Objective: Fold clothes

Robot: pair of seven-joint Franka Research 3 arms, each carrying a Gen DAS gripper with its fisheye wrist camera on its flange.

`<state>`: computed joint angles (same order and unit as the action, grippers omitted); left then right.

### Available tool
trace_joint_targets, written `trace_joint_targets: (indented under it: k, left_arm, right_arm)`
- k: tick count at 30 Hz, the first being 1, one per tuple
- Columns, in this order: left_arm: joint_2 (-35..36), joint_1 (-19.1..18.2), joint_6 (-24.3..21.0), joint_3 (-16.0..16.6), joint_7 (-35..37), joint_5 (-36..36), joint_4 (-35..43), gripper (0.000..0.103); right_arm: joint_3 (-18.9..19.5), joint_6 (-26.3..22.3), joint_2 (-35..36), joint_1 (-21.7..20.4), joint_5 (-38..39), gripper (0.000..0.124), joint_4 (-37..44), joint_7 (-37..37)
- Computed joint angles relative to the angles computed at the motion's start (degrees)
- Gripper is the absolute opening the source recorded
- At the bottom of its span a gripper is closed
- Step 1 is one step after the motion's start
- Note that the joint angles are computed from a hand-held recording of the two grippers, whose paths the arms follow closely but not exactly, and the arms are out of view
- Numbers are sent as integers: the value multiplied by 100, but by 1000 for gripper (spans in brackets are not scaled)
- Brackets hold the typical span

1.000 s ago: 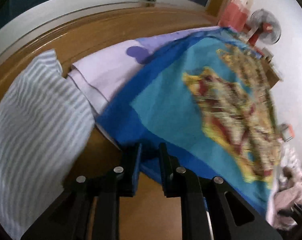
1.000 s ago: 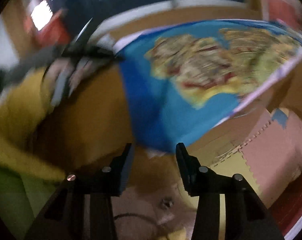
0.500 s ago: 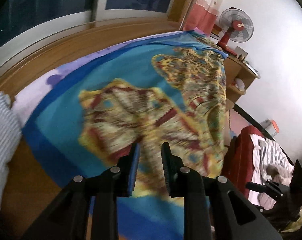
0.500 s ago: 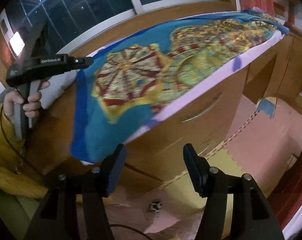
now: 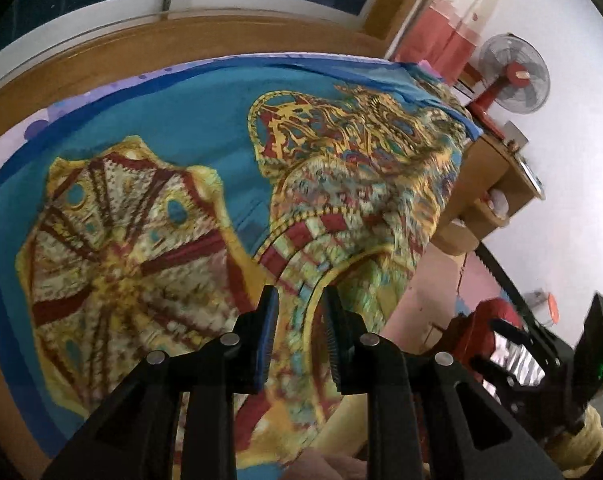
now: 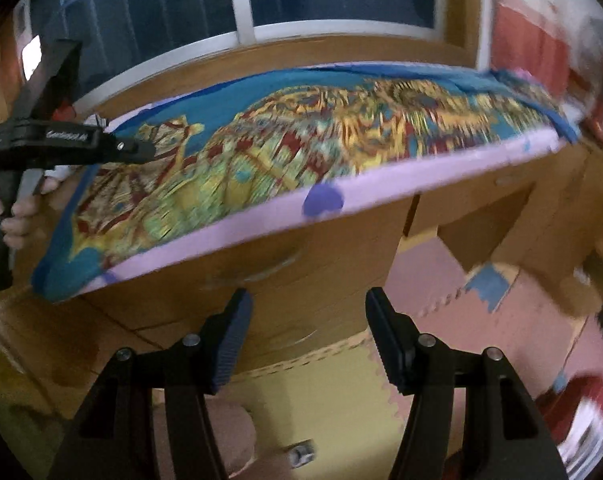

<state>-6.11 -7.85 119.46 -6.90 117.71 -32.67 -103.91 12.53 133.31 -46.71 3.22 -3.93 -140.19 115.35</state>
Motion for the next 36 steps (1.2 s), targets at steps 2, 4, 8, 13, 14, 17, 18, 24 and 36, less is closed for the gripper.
trace_joint_targets:
  k: [2, 4, 8, 13, 14, 17, 18, 24, 36]
  left_arm:
    - [184, -53, 198, -103, -223, 124, 170, 22]
    - [503, -108, 307, -202, -354, 220, 485, 22]
    - [1231, -176, 410, -448, -573, 369, 1170, 22]
    - [2240, -273, 464, -733, -1287, 887, 2124, 22]
    - [2352, -251, 496, -790, -1301, 921, 2265, 22]
    - [2677, -317, 491, -813, -1645, 1392, 2749, 22]
    - [2777, -342, 473, -809, -1788, 1553, 2907, 22]
    - [2635, -20, 605, -1086, -1955, 1015, 2747, 22]
    - [2047, -605, 1351, -994, -3107, 1190, 1641, 22]
  right_arm:
    - [-283, 345, 478, -16, -53, 60, 217, -423]
    - [-553, 715, 1099, -39, -30, 60, 562, -871]
    - [-807, 1013, 2051, -161, -29, 60, 1219, -1440]
    - [-1236, 795, 2659, 41, 439, 59, 1642, -2626]
    - [-1285, 767, 2608, 74, 548, 59, 1593, -2852]
    - [-1376, 358, 2349, 102, 846, 59, 1470, -3318]
    - [-1400, -4, 2312, 89, 912, 59, 1498, -3432]
    - [-1539, -964, 2198, -136, 1206, 32, 1778, -3781]
    - [-1960, -715, 4319, -413, 2311, 46, 3852, -5699]
